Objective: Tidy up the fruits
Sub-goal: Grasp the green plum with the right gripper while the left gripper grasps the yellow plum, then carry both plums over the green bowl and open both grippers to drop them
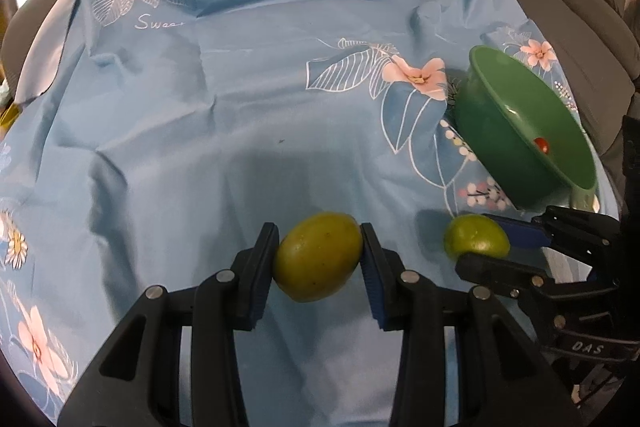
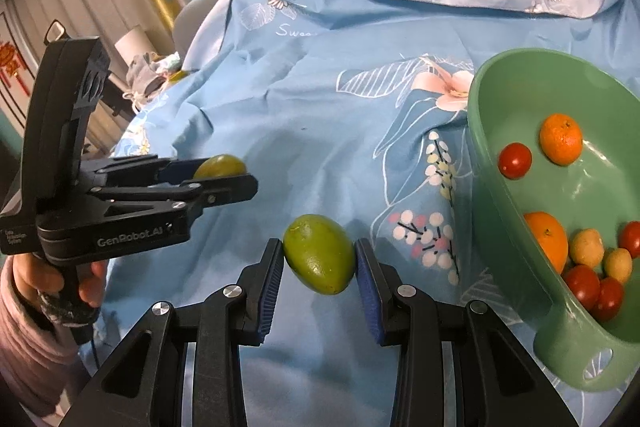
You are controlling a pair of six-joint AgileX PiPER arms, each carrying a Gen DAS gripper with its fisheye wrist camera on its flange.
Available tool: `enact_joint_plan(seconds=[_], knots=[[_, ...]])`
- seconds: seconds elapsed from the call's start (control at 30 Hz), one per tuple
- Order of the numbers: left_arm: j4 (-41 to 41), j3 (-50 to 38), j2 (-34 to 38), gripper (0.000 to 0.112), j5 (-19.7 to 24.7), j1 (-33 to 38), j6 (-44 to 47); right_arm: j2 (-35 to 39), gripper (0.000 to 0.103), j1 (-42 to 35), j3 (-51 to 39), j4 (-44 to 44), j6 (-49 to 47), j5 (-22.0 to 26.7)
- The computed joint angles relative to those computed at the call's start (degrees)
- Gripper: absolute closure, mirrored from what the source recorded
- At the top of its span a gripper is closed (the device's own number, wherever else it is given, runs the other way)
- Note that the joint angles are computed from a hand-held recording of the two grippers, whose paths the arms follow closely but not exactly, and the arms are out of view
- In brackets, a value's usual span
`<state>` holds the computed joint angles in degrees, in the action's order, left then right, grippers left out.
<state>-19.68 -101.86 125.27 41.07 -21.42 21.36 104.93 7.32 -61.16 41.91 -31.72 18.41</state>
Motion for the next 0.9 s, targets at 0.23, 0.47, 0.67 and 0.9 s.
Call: enact_joint_plan(seconds=[0.23,0.47,0.67,0.9], knots=[[-1.30,7.16,-5.08,0.072,-2.46,0.85,0.71,-2.05,0.065,1.58,1.42,-0.03,0.33,-0.17],[-2.16,13.67,-10.14,0.072,-4.94,1.02,1.47,-5.21,0.065,2.88,3.50,-1.30,1.85,-0.62],[-2.04,18.52,-14.56,0.072,-6.53,0.71,1.09,-8.67,0.065,3.68,6.13,0.50,0.37,-1.36],[-2.62,22.70,-19.32,0.072,-8.12,0.30,1.50,-11.95,0.065,4.68,8.11,-0.17,1.54,-2.47]])
